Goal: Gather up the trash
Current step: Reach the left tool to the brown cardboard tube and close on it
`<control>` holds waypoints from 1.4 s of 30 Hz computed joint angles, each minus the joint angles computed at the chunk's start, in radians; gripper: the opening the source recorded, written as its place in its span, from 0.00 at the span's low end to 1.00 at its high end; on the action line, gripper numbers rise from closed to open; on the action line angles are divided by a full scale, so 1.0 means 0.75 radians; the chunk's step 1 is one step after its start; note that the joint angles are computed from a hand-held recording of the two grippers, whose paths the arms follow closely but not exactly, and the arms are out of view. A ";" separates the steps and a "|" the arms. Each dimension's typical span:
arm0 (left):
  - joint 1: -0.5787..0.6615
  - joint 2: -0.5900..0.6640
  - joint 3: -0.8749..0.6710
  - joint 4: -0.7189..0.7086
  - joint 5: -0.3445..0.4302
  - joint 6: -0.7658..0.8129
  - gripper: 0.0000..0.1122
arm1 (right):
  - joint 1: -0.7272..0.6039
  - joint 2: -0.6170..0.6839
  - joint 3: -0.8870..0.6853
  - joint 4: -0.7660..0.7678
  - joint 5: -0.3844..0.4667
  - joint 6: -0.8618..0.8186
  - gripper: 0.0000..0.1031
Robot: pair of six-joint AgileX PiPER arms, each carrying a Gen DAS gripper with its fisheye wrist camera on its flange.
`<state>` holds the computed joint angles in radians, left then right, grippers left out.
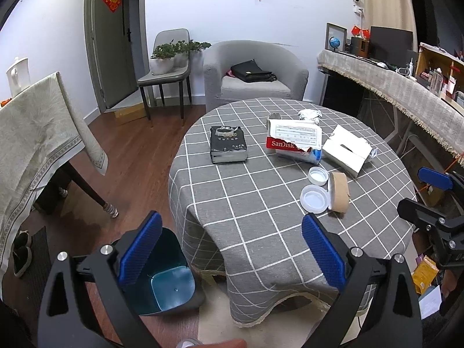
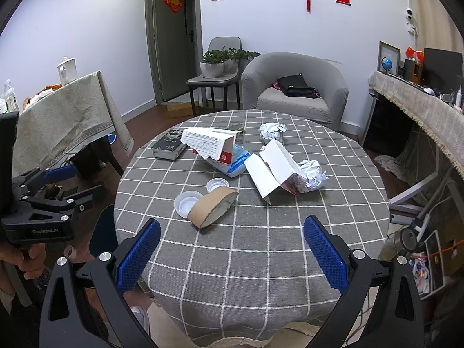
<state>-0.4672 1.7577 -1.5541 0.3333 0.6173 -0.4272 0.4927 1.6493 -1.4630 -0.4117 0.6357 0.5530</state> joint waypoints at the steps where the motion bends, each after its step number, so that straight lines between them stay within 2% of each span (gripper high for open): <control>1: 0.000 0.000 0.001 -0.002 -0.004 0.005 0.88 | -0.004 0.003 -0.005 0.012 0.006 -0.015 0.97; 5: 0.005 0.006 -0.013 -0.089 -0.022 0.097 0.87 | -0.033 -0.017 0.008 0.023 0.003 -0.011 0.97; 9: -0.026 0.013 -0.005 -0.055 -0.047 0.100 0.85 | -0.081 -0.051 0.047 0.075 -0.033 -0.061 0.97; 11: -0.027 0.026 -0.019 -0.144 -0.054 0.199 0.77 | -0.113 -0.070 0.075 0.126 -0.058 -0.102 0.95; 12: -0.029 0.036 -0.031 -0.187 -0.048 0.246 0.70 | -0.126 -0.076 0.084 0.157 -0.070 -0.128 0.92; 15: -0.035 0.065 -0.063 -0.318 -0.044 0.368 0.63 | -0.160 -0.076 0.091 0.242 -0.071 -0.217 0.81; 21: -0.056 0.133 -0.128 -0.509 -0.045 0.545 0.50 | -0.195 -0.086 0.115 0.351 -0.075 -0.335 0.73; 24: -0.067 0.192 -0.204 -0.584 -0.006 0.609 0.43 | -0.224 -0.098 0.126 0.428 -0.077 -0.409 0.68; 28: -0.109 0.273 -0.325 -0.572 0.053 0.645 0.40 | -0.250 -0.121 0.156 0.481 -0.096 -0.466 0.68; 35: -0.118 0.429 -0.537 -0.559 0.169 0.606 0.33 | -0.300 -0.135 0.180 0.581 -0.104 -0.575 0.68; 41: -0.102 0.541 -0.672 -0.603 0.232 0.584 0.29 | -0.315 -0.111 0.156 0.637 -0.089 -0.634 0.62; 42: -0.097 0.548 -0.679 -0.614 0.228 0.583 0.27 | -0.315 -0.103 0.147 0.649 -0.087 -0.643 0.59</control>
<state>-0.5399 2.1685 -2.0636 -0.1269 0.7881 0.0100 0.2562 1.5723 -1.3524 0.0750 0.5702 0.0711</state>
